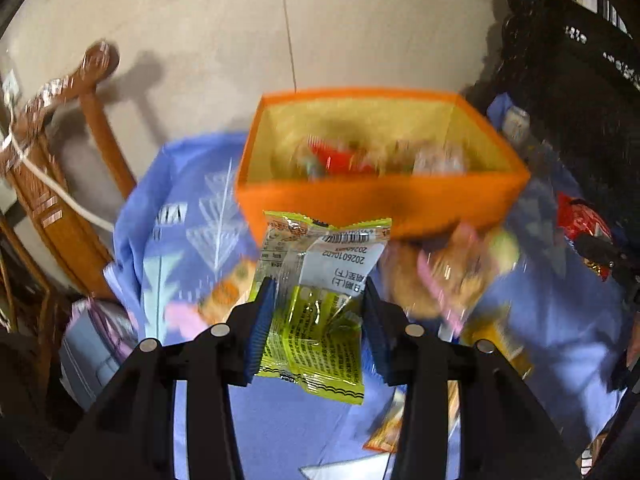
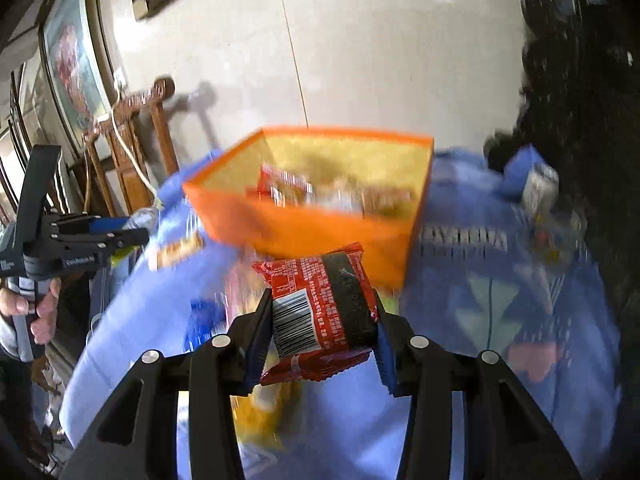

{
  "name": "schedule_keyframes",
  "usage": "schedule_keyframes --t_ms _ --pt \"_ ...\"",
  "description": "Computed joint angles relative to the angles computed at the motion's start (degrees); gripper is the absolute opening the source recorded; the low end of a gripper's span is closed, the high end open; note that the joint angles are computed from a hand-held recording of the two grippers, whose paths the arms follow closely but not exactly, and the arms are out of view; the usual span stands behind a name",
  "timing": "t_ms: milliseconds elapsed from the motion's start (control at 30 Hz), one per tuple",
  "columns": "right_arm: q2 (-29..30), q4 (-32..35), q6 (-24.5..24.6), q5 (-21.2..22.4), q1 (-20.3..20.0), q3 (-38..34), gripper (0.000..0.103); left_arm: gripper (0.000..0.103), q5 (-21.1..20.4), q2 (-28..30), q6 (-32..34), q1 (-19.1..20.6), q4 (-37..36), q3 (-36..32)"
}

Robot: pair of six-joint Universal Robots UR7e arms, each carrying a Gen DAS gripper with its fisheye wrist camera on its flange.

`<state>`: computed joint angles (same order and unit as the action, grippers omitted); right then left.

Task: Organize snacks
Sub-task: 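Carry both packs into the orange box and open both grippers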

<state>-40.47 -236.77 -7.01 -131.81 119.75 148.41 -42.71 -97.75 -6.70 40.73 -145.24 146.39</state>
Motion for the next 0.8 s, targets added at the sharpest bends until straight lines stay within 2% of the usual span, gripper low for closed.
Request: schedule_keyframes --t_ms 167,367,467,500,533,567,600,633,667,800 --pt "-5.0 4.6 -2.5 3.1 -1.9 -5.6 0.045 0.042 -0.4 8.8 4.0 1.3 -7.5 -6.5" --pt "-3.4 5.7 -3.7 7.2 -7.7 -11.8 0.046 0.042 -1.4 20.7 7.0 5.1 -13.9 -14.5" --pt "-1.8 6.4 -3.9 8.7 -10.2 -14.4 0.051 0.043 -1.1 26.3 8.2 7.0 -17.0 -17.7" --pt "-1.2 6.2 -3.8 8.9 -10.9 -15.1 0.058 0.044 -1.3 27.6 8.1 7.5 -17.5 -18.6" --pt "-0.4 5.4 -4.1 9.0 -11.6 -15.9 0.072 0.053 -1.9 28.9 8.3 8.2 -19.0 -19.2" --pt "0.3 4.5 -4.5 7.9 -11.6 -16.5 0.077 0.066 -1.8 30.0 8.7 8.4 -21.8 -19.2" --pt "1.3 2.4 -5.0 6.4 -11.3 -16.9 0.080 0.095 -0.9 30.7 9.3 8.2 -24.6 -18.7" --pt "2.0 0.0 -5.8 6.5 -11.3 -16.6 0.082 0.099 0.4 31.4 10.7 7.5 -29.7 -17.3" --pt "2.1 -0.9 -6.2 7.3 -11.5 -16.1 0.082 0.099 0.1 31.7 12.2 7.3 -32.5 -16.6" --pt "2.4 -3.8 -6.5 7.6 -11.2 -14.2 0.084 0.099 -0.3 30.4 13.1 6.6 -30.2 -15.2"
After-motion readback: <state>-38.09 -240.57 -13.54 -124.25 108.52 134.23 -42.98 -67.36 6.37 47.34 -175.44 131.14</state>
